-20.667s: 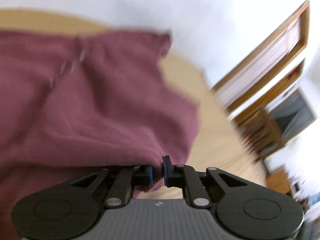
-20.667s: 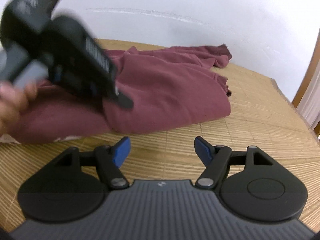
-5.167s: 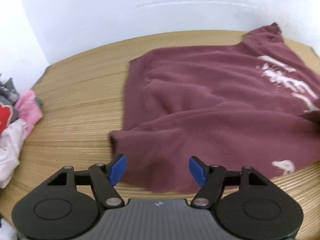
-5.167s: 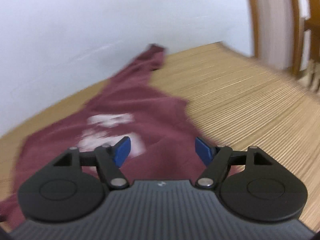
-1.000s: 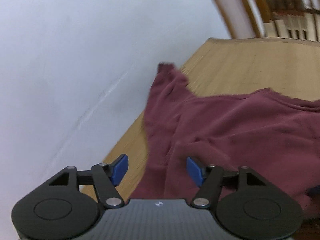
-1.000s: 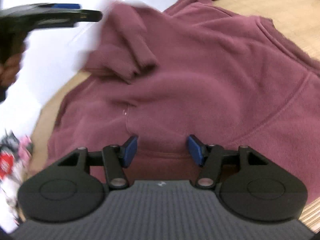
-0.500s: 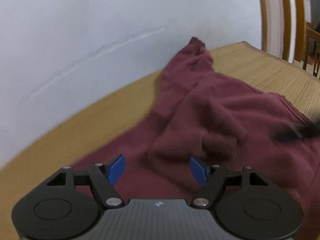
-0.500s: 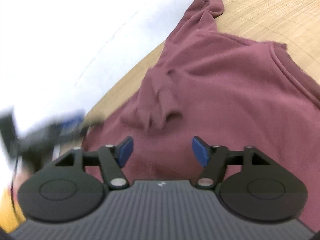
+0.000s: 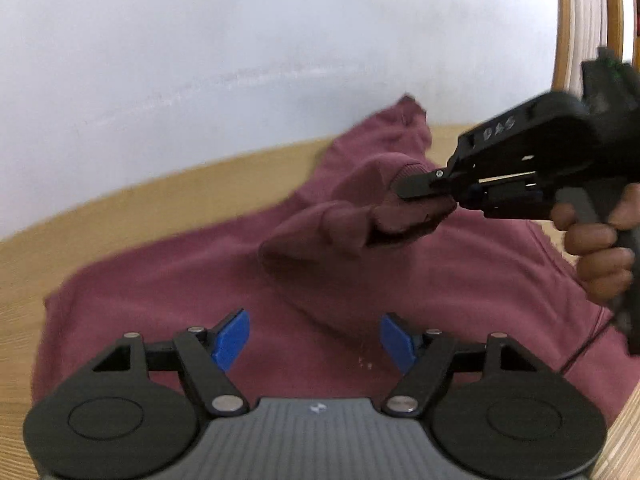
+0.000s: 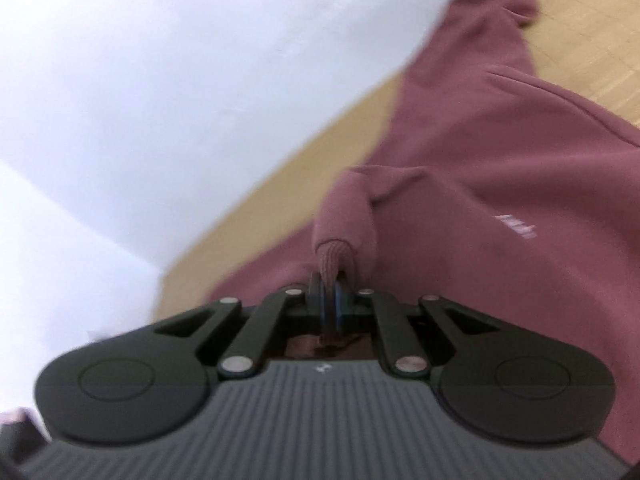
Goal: Fold clothes
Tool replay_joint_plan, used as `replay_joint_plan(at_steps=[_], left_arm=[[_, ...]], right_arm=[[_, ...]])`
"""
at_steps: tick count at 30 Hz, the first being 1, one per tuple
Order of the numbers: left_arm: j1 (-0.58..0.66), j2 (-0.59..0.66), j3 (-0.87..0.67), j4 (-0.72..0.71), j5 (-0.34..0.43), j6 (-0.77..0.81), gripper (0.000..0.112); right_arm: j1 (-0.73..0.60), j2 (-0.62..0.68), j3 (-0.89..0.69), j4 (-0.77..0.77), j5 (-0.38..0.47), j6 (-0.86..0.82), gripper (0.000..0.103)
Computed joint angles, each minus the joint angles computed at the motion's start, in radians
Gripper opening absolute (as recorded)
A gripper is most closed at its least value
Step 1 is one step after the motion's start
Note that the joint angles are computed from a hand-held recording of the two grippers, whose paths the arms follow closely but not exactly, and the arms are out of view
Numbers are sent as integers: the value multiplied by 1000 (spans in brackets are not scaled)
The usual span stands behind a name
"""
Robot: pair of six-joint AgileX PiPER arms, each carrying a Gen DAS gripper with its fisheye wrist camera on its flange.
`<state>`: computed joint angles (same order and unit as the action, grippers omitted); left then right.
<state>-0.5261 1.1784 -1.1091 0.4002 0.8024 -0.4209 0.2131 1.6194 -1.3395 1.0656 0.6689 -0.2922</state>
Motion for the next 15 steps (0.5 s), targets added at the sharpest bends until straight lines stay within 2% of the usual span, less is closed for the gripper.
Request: replay_joint_plan(at_steps=[2,4,6,8,9,10,11,12,15], left_arm=[[-72,-37,11,116,5,-72,75],[-145,-78,24,230,11,-121,77],[-203,-123,57,319,17,-119,82],[-242,-168,99,388,20,-92,82],[-227,-198,122,373,0,-39,79],[-186,-231,141,319,-33,53,73],[-133,-266,152,224,-50,153,42],[-79,-299,162,132,-58,253,23],[106,-429,209,-109,-42,553,23]], right_arm=[[30,-77,24,-1,-1,36,8],[84,-146,30,-67,-15,131,8],[162,-199,28,-163,-35,253,8],[253,-241,20,-277,-58,391,8],[302,-258,13,-343,-67,468,8],[358,-273,3,-429,-78,562,8],[419,-290,0,-529,-93,662,8],[477,-306,3,-625,-111,762,8],[663,-337,19,-925,-148,1047,8]])
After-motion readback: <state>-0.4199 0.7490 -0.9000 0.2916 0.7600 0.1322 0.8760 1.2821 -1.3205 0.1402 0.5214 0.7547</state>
